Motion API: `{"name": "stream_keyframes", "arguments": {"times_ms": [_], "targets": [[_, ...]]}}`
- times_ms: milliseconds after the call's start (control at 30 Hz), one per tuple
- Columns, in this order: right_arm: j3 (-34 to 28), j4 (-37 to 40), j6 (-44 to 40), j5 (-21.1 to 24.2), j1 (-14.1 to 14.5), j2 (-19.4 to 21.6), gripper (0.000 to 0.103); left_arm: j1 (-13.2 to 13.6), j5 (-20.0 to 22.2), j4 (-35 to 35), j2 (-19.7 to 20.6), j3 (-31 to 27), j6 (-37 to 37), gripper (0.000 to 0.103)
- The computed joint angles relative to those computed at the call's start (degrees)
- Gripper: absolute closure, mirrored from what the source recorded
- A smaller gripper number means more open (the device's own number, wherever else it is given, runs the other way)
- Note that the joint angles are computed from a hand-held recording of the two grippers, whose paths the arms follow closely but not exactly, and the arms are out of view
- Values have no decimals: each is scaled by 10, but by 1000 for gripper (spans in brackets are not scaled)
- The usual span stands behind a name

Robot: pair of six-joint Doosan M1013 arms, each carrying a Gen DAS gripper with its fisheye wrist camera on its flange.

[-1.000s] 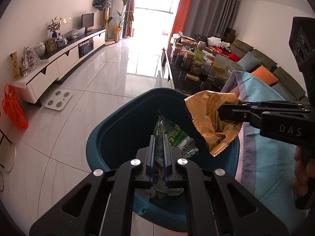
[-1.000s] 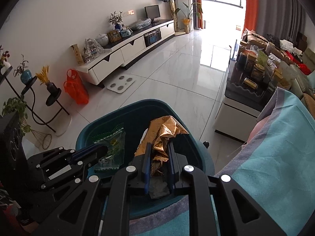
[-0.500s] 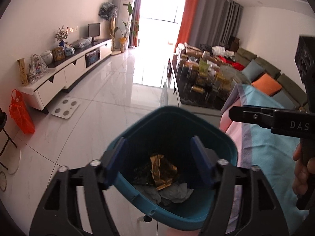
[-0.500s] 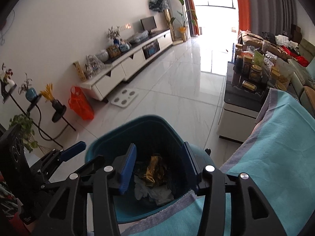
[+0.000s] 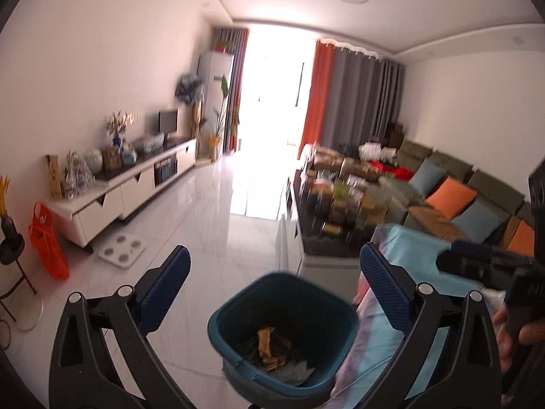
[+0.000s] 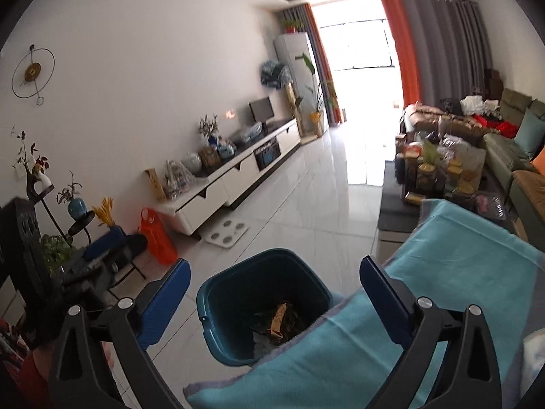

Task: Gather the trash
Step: 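Move both tools back over the table, then grasp the white foam net with the right tool while the left tool grasps a paper cup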

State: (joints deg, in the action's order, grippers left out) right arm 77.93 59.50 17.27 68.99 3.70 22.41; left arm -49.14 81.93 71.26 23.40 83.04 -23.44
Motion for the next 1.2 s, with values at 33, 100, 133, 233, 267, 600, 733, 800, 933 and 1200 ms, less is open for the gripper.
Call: {"name": "stream_keyframes", "arguments": {"times_ms": [33,100,133,233,267,600,733,800,933,1200], "targets": [[3,10,-10,2,-8,-4,7,-5,6,10,1,-7,1,5],[14,26,-28,-1,-20,-14,7,-15,14,27,3,-19,8,5],[22,35,-39,-7,-28,-20,7,-19,16,34,5,-26,13,5],[52,65,-81,-30,-53,-40,7,-31,20,57,14,-48,27,5],[62,73,-95,-40,-61,-47,7,-34,18,65,18,-56,32,5],[143,146,-177,-160,-144,-93,7,-54,-68,100,74,-150,102,5],[169,182,-212,-208,-166,-108,7,-56,-112,87,103,-194,137,5],[180,207,-234,-229,-178,-113,7,-59,-129,85,114,-210,150,5],[193,221,-239,-250,-193,-120,7,-63,-164,67,133,-233,187,5],[210,209,-256,-295,-202,-124,7,-61,-207,27,162,-271,235,5]]}}
